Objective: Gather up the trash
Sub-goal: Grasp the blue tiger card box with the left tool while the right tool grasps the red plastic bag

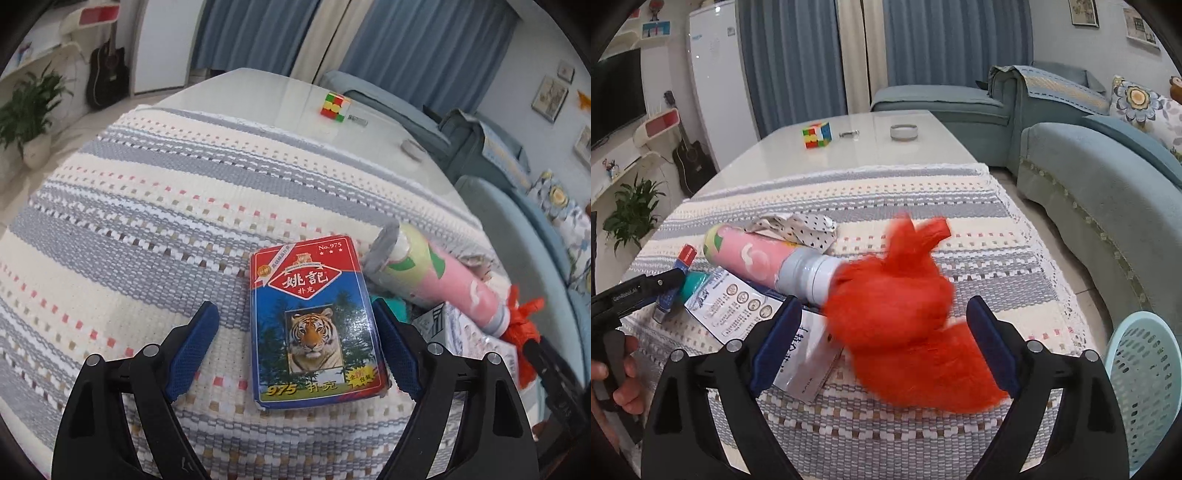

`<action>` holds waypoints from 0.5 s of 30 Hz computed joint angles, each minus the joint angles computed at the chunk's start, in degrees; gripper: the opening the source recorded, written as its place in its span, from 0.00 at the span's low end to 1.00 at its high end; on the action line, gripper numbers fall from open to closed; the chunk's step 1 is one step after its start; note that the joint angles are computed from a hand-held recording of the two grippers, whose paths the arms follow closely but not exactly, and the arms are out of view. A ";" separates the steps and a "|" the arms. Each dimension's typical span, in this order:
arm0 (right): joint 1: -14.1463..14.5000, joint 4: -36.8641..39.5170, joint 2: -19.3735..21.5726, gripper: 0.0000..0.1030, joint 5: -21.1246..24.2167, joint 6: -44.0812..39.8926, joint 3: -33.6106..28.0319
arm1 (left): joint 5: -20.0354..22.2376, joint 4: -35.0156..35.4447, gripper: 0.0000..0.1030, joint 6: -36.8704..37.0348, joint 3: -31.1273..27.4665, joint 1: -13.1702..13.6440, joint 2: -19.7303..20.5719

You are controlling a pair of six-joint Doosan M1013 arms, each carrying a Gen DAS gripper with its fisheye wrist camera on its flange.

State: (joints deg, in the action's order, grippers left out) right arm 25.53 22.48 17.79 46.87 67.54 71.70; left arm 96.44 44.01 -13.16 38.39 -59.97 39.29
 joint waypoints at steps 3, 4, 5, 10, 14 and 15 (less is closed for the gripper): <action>-0.07 -1.45 0.63 0.83 1.35 2.66 -0.91 | -0.50 -0.39 0.78 0.34 0.05 0.34 0.18; -0.20 -1.71 1.04 0.78 2.34 3.63 -1.45 | -0.80 -0.44 0.77 0.15 0.41 0.38 0.01; -0.27 -1.85 1.22 0.73 2.85 4.10 -1.69 | -0.88 -0.46 0.75 0.02 0.53 0.41 0.01; -0.16 -1.83 0.91 0.51 2.16 2.87 -1.25 | -1.59 0.22 0.57 -0.20 1.13 -0.02 -0.17; -0.08 -1.33 -0.60 0.46 -1.94 1.90 0.94 | 0.32 3.27 0.56 2.10 -1.29 -0.78 1.25; -0.17 -0.79 -1.05 0.46 -2.93 1.54 1.56 | 0.95 4.62 0.56 3.05 -2.10 -1.09 1.72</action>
